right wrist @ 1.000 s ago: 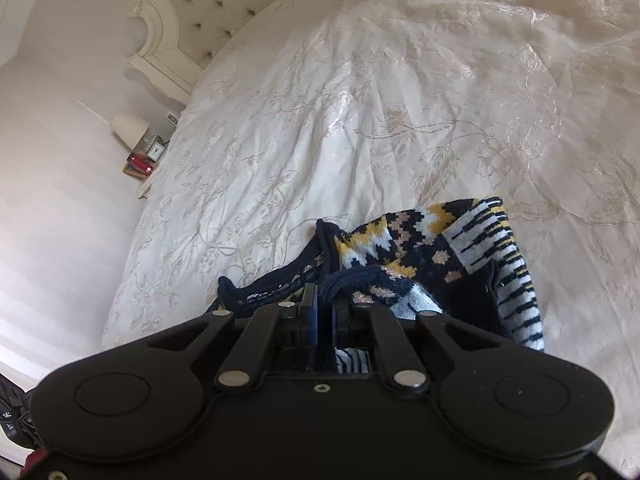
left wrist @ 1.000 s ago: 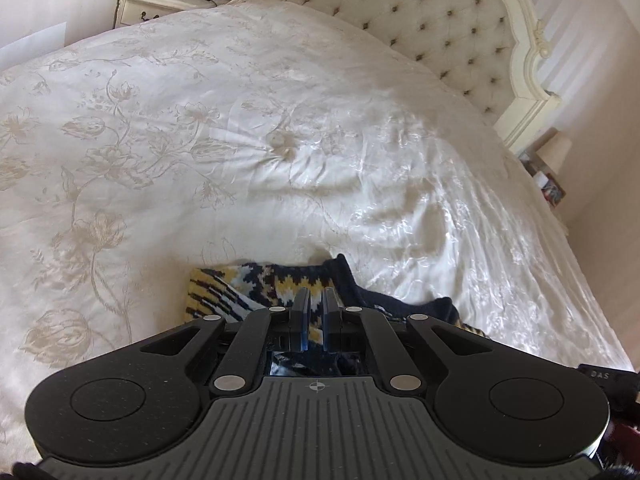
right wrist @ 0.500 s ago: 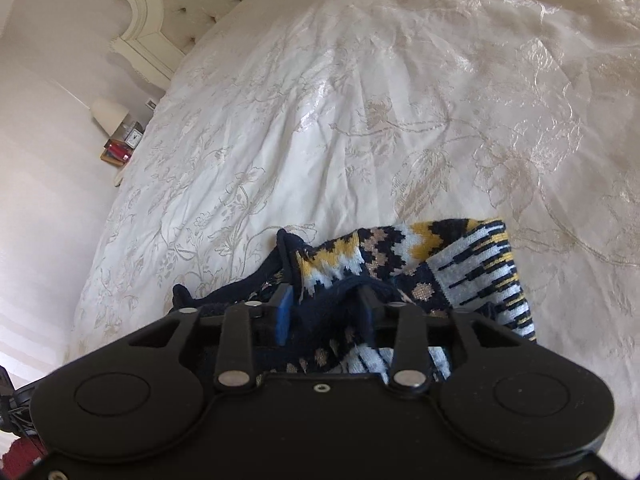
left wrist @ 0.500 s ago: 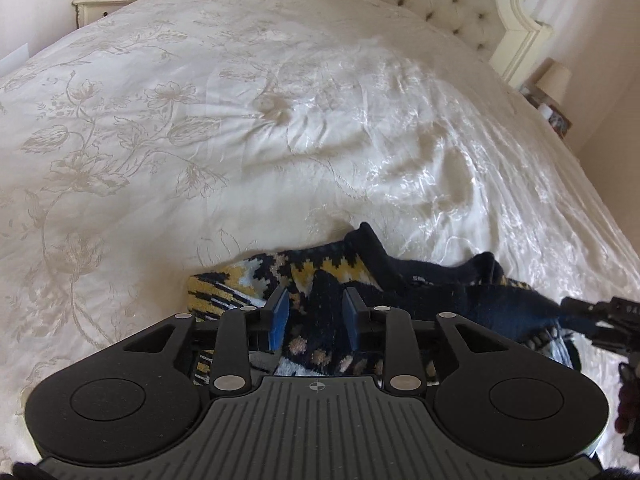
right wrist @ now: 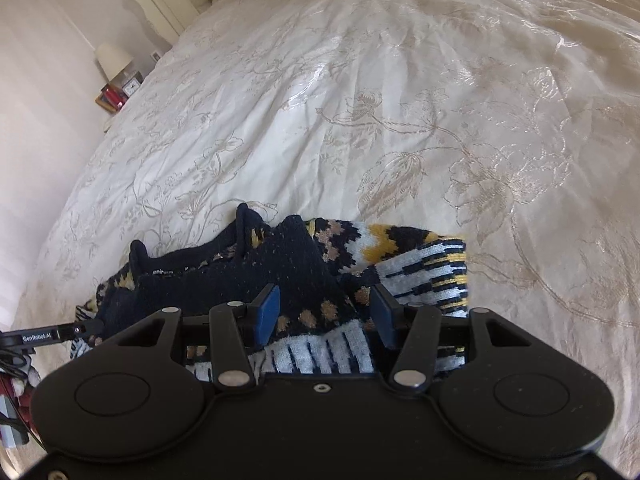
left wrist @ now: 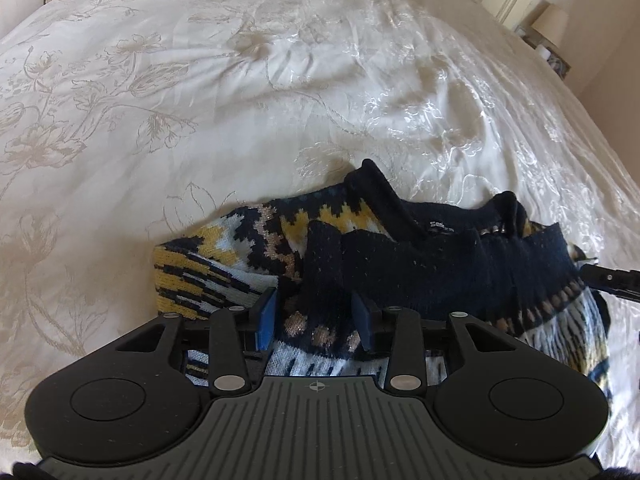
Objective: Fold small clothes
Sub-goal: 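Lift the hem and fold it over onto the collar with both tools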
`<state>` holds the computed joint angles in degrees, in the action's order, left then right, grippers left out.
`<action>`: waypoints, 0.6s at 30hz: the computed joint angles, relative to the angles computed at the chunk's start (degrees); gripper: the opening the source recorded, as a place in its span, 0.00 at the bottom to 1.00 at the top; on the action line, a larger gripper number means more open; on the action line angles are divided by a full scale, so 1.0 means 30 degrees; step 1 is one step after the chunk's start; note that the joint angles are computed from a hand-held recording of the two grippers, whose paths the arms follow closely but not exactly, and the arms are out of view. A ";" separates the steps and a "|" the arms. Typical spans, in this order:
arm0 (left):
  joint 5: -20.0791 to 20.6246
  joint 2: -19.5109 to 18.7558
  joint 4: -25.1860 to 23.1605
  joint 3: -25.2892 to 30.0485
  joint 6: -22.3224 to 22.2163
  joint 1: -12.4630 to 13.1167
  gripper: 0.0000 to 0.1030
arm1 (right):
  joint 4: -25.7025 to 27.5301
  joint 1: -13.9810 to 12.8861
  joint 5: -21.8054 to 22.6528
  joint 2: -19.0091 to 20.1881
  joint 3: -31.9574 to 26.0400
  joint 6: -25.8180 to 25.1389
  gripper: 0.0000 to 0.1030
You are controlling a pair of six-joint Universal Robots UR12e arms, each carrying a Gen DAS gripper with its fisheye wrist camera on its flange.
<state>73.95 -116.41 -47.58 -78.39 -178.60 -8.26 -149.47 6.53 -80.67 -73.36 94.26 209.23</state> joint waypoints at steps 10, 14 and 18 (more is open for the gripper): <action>0.0205 -0.0051 0.0577 -0.0023 0.1480 -0.0265 0.05 | 0.1620 0.0458 -0.0481 0.0512 -0.0967 -0.3288 0.15; 0.1192 0.0683 0.3581 -0.1383 0.1369 -0.0519 0.05 | 0.0804 0.0756 -0.1266 0.0065 -0.0562 -0.3730 0.13; 0.1532 0.1449 0.6201 -0.2359 0.1320 -0.0622 0.05 | -0.0984 0.0858 -0.1441 -0.0657 0.0197 -0.3417 0.11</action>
